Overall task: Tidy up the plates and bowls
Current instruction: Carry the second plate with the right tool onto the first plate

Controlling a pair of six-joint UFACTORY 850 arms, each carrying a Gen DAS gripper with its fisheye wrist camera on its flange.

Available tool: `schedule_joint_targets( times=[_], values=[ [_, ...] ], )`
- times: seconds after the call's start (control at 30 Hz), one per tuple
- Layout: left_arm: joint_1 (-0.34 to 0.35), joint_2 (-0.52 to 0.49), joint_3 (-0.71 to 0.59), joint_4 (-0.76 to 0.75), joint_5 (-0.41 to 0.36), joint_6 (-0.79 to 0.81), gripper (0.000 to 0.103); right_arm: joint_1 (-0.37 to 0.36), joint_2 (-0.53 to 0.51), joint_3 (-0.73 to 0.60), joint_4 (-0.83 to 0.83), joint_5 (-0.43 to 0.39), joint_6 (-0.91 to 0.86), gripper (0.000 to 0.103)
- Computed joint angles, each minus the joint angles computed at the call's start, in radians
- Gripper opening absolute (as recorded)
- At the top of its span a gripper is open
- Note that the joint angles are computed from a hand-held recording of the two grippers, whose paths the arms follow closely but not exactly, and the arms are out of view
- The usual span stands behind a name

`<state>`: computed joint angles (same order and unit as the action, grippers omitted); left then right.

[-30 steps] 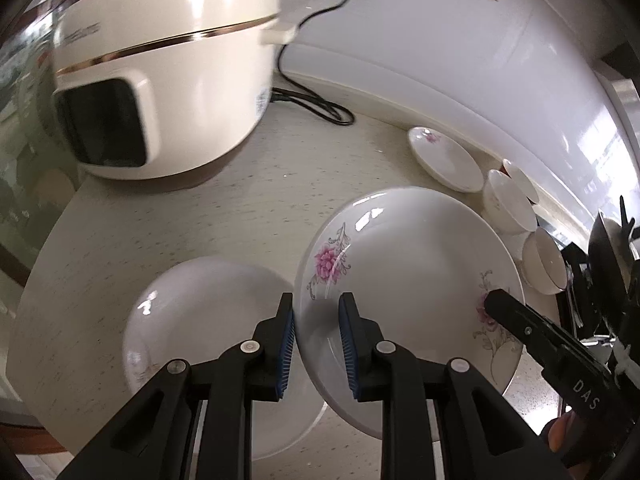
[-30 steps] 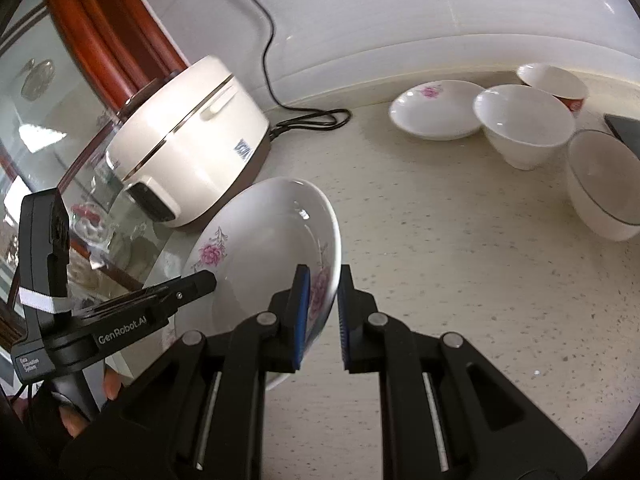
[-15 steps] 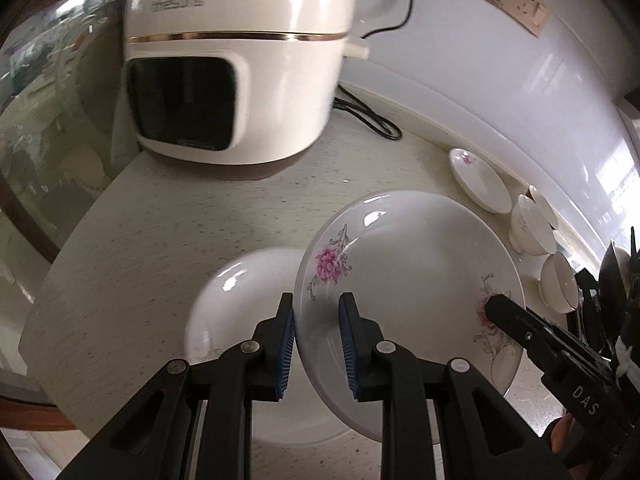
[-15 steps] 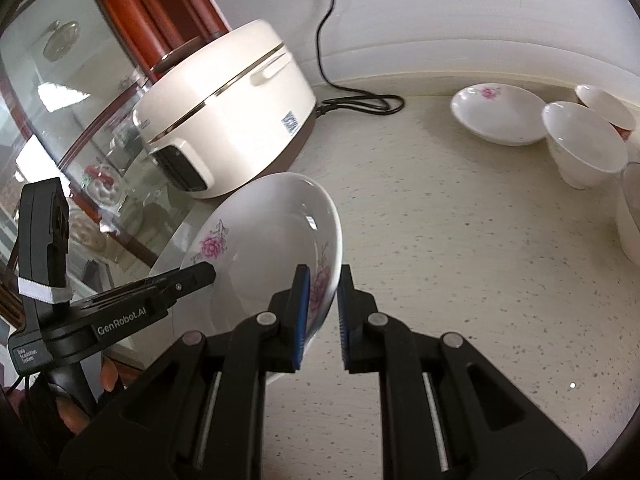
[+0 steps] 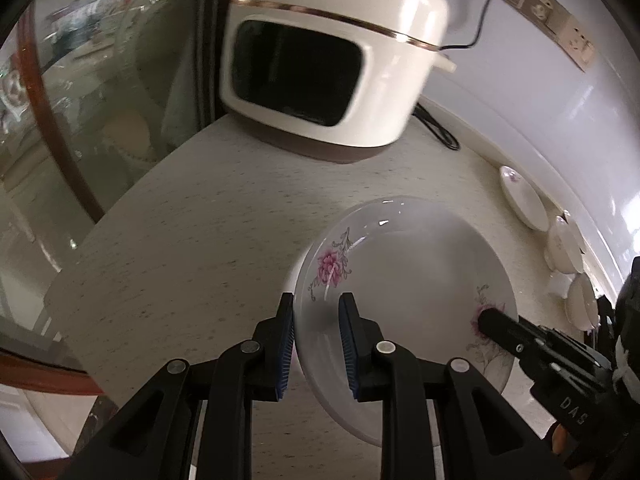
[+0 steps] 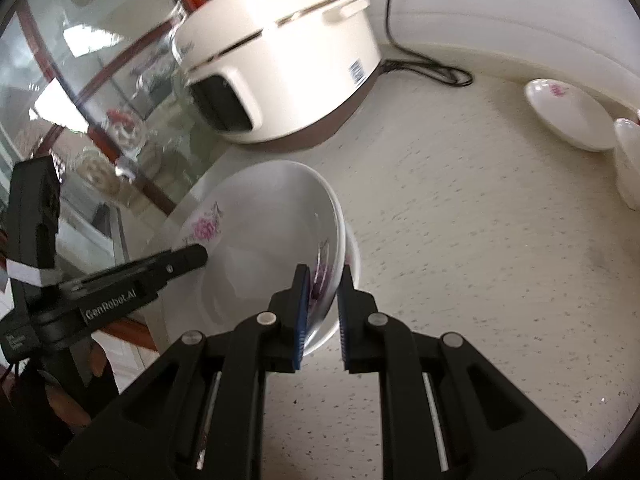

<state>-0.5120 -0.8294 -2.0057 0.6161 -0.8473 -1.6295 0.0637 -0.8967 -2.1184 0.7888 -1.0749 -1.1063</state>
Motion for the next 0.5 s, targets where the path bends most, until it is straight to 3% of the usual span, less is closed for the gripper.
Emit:
schedule_joint_targets(
  times=[0.5],
  values=[
    [0.014, -0.036, -0.016, -0.05, -0.045, 0.071, 0.023, 0.046, -0.017, 0.004, -0.101, 0.039, 0.026, 0.017]
  ],
)
